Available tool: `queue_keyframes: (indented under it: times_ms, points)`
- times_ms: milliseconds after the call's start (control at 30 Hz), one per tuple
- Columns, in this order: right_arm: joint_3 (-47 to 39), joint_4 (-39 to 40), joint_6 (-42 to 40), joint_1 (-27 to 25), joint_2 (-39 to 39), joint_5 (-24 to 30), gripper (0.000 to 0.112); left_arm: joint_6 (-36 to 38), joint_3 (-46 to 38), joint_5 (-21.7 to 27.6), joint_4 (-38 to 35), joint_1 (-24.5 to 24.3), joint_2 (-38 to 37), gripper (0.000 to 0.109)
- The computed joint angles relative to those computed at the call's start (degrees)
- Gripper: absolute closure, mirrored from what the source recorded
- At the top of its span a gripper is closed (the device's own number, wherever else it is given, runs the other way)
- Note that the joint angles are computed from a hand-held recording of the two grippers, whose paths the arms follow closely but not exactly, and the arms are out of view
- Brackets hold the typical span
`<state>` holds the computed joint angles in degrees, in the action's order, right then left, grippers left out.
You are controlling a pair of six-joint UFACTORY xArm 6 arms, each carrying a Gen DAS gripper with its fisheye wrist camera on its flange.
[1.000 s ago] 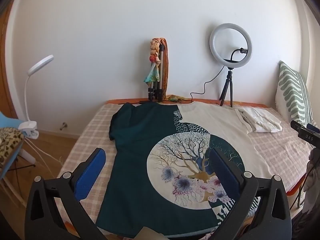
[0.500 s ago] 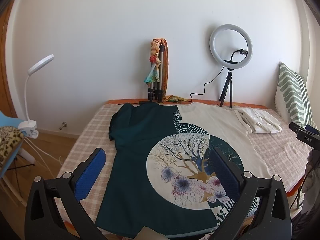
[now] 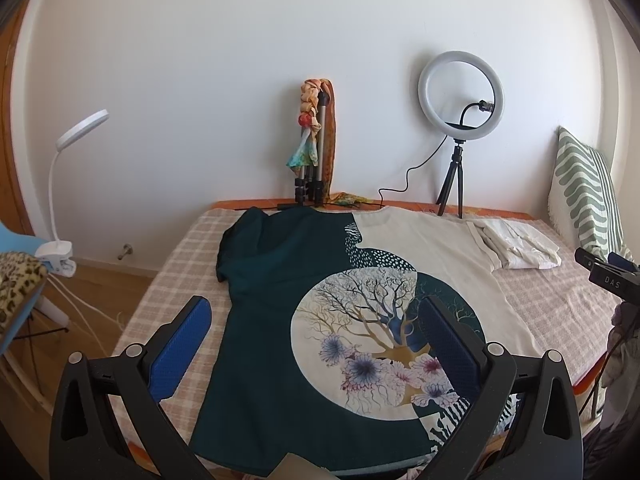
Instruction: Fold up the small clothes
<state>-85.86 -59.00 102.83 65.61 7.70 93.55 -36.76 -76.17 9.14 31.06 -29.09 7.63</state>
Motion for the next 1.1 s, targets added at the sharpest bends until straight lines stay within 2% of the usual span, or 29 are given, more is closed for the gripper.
queue_keyframes:
  times_ms: [1100]
  points:
    - [0.38,-0.13,0.02,-0.07,-0.07,-0.35,0.009,-1.52,0.45,0.17,1.82,-0.10,-0.48,0.006]
